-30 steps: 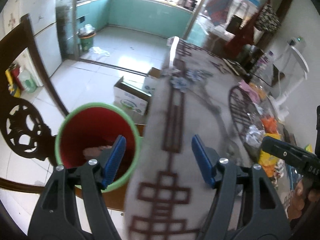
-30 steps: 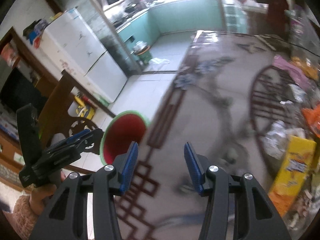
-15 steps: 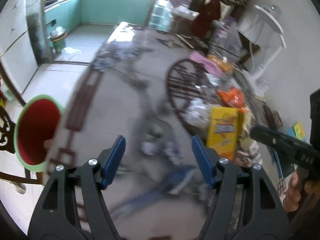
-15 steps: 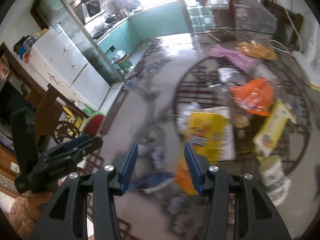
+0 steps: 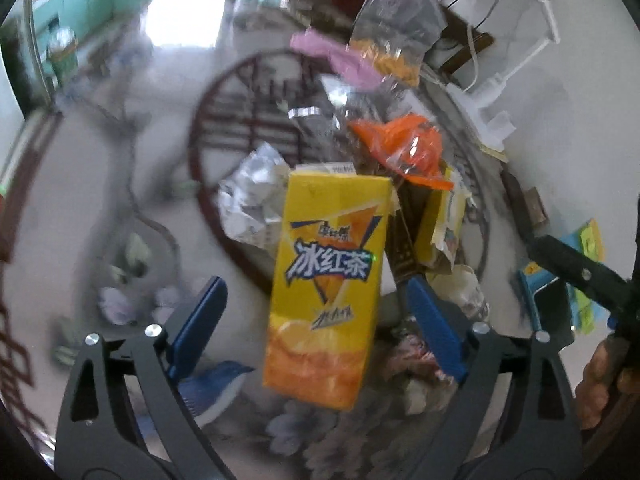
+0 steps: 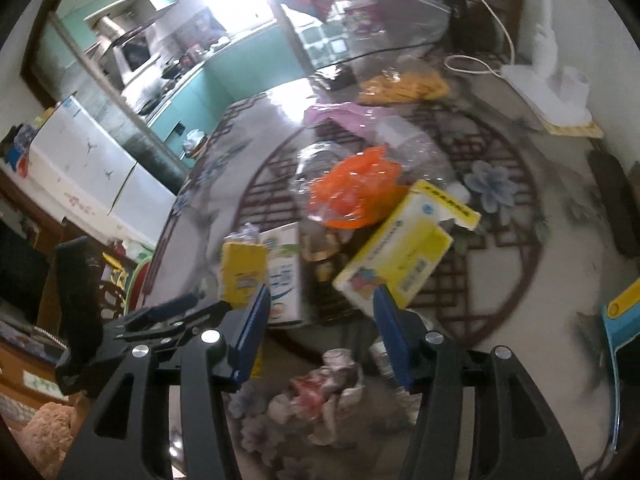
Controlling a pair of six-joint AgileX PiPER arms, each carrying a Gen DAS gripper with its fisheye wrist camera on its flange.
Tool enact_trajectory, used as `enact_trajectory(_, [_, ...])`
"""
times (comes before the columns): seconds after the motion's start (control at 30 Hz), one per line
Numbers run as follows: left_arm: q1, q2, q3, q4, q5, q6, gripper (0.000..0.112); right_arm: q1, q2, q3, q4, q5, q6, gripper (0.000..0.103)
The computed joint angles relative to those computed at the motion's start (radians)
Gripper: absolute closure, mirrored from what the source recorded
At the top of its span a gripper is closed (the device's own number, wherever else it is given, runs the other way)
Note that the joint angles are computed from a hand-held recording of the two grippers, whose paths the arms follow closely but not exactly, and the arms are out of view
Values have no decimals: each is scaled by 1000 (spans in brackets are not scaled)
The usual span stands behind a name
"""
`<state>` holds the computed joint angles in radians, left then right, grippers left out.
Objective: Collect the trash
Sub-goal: 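Grasp yellow iced-tea carton with left tool while right tool grasps orange plastic bag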
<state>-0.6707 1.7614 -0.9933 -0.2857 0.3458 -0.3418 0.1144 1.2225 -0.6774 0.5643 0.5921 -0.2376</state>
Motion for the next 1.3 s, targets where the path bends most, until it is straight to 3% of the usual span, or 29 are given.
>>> enact_trajectory(0.07, [20,34,-18,-149,1,130,23,-30,32,-19,33,9,-57,47])
enact_trajectory(0.2, [38,84,-58,-281,27,263,26,-63,112,-71,99,13,-158,46])
enact_trajectory(0.23, [42,95,-65,-301,34,287,43,-71,144,-92,123,16,-187,46])
enact_trajectory(0.27, [42,102,-75,-285,41,275,51,-72,180,-119,137,17,-202,46])
enact_trajectory(0.37, [51,98,-68,-316,41,320,51,-70,263,-184,155,16,-226,46])
enact_trajectory(0.5, [41,30,-35,-155,18,177,52,-54,391,-296,118,3,-177,44])
enact_trajectory(0.6, [26,-40,-18,64,14,-30,52,-36,485,-383,41,-5,-99,33])
enact_trajectory(0.7, [26,-95,-3,187,18,-154,51,-15,560,-453,-37,-2,-19,22])
enact_trajectory(0.93, [44,-126,15,197,23,-173,51,38,679,-534,-199,3,112,15])
enact_trajectory(1.0, [43,-115,4,188,30,-164,51,53,684,-531,-243,-3,140,17])
enact_trajectory(1.07, [42,-116,2,190,31,-162,51,64,682,-526,-287,-5,165,39])
enact_trajectory(1.17, [40,-125,7,205,27,-173,51,44,665,-501,-219,-12,98,52])
enact_trajectory(1.3, [32,-150,20,252,25,-218,51,39,593,-443,-197,-43,69,57])
